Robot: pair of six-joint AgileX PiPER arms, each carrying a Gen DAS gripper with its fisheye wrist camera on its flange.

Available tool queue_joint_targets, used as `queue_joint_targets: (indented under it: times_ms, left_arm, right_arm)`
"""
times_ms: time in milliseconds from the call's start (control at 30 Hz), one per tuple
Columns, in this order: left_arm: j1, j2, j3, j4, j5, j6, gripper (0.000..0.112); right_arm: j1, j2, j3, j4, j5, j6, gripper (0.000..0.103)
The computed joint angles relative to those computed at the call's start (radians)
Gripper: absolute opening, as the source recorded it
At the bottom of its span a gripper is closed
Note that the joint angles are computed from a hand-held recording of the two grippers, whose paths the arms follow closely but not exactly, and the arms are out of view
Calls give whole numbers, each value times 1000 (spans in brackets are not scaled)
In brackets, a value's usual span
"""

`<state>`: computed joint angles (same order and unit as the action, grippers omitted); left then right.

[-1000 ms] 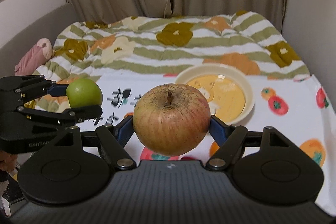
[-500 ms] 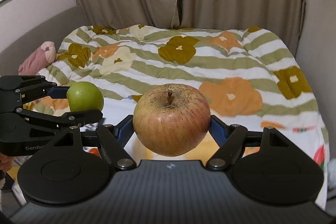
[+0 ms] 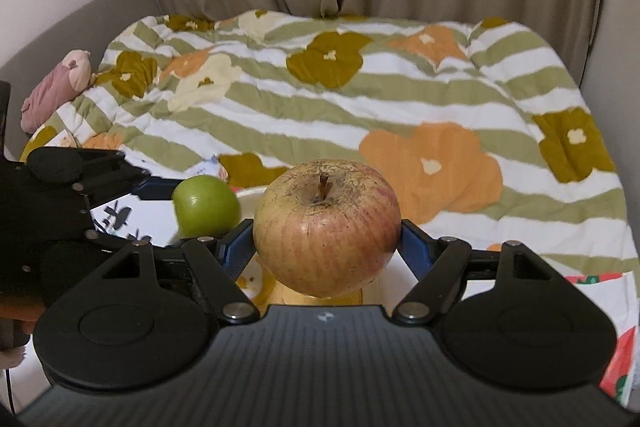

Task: Organize fruits
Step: 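Carry the green apple and large apple with both tools over the duck bowl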

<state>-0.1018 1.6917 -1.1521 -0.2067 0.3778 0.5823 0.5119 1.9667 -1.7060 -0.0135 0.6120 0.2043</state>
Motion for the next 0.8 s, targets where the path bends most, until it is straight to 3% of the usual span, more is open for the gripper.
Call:
queue_joint_targets:
  times_ms: [233, 467, 533, 567, 600, 667, 800]
  left_arm:
    - [-46, 77, -50, 199, -1, -196, 58]
    - [-42, 133, -113, 194, 49, -222, 59]
    - [-43, 115, -90, 187, 16, -205, 78]
    - [-43, 102, -75, 184, -7, -201, 94]
    - [-39, 80, -51, 163, -34, -179, 99]
    - [-27, 51, -33, 99, -32, -104, 99]
    - [-15, 10, -11, 108, -14, -101, 99]
  right_arm:
    - [-27, 19, 13, 75, -24, -87, 91]
    - [-32, 26, 5, 92, -18, -101, 91]
    - [-32, 27, 5, 89, -19, -101, 91]
    - [-30, 25, 8, 84, -19, -96, 91]
    - [-29, 22, 11, 80, -19, -93, 91]
    - [-29, 20, 13, 81, -20, -95, 91]
    - [-25, 22, 10, 80, -13, -94, 91]
